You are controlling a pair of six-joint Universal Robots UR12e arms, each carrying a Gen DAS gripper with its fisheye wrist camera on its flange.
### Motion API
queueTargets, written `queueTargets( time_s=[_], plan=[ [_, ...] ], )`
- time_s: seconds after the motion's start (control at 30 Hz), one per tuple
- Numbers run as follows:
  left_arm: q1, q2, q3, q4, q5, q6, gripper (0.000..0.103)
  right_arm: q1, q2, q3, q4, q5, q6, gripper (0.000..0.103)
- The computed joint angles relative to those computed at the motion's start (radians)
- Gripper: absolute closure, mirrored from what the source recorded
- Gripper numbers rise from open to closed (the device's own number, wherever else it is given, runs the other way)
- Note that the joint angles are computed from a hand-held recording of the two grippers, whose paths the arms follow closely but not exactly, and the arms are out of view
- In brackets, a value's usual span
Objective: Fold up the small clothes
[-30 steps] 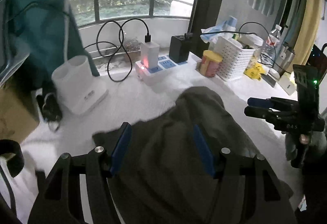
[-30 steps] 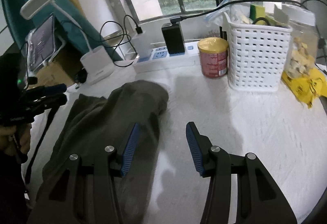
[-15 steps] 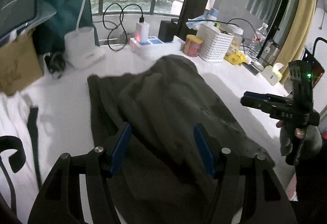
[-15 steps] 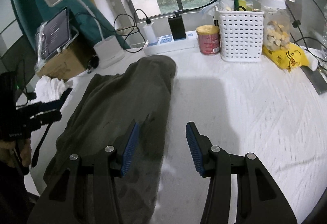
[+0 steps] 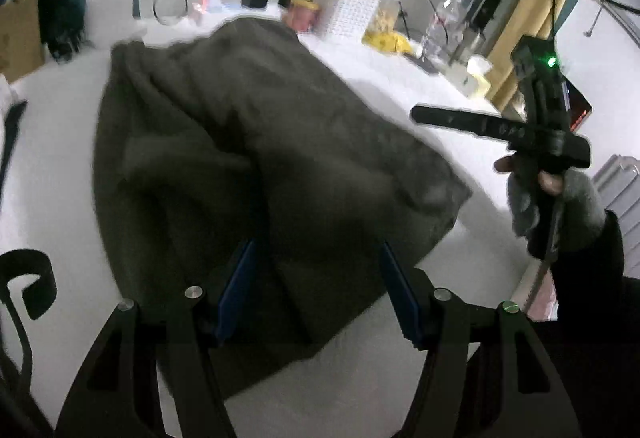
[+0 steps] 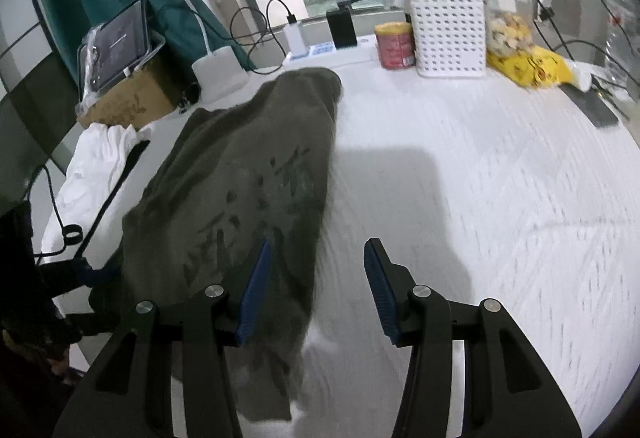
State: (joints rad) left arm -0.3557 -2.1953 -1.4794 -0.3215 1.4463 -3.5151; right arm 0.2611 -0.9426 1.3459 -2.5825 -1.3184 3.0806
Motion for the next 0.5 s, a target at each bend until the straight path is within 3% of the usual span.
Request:
queueTargets(
  time_s=[0.07,0.1,0.13,0.17,0.2,0.5],
  plan=[
    [-0.004,-0.005,-0.006,0.031,0.012,0.007,0.043,-0.001,-0.009,0.018,-0.006,-0.004,0.011,0.052],
    [-0.007,-0.004,-0.004,0.020,0.020,0.019,0.061,-0.002,-0.015,0.028,-0.009,-0.006,0.015,0.052],
    [-0.012,-0.002,0.000,0.002,0.047,0.030,0.072,-0.002,-0.018,0.035,-0.011,-0.007,0.018,0.052],
    [-0.013,0.001,0.001,-0.010,0.063,0.033,0.092,-0.002,-0.022,0.042,-0.012,-0.009,0.020,0.052],
    [-0.007,0.008,-0.007,0.002,0.042,0.031,0.100,-0.002,-0.026,0.048,-0.013,-0.011,0.022,0.052],
    [-0.011,0.077,-0.082,0.089,0.119,0.039,0.101,0.007,-0.038,0.069,0.015,-0.001,0.021,0.052]
  ],
)
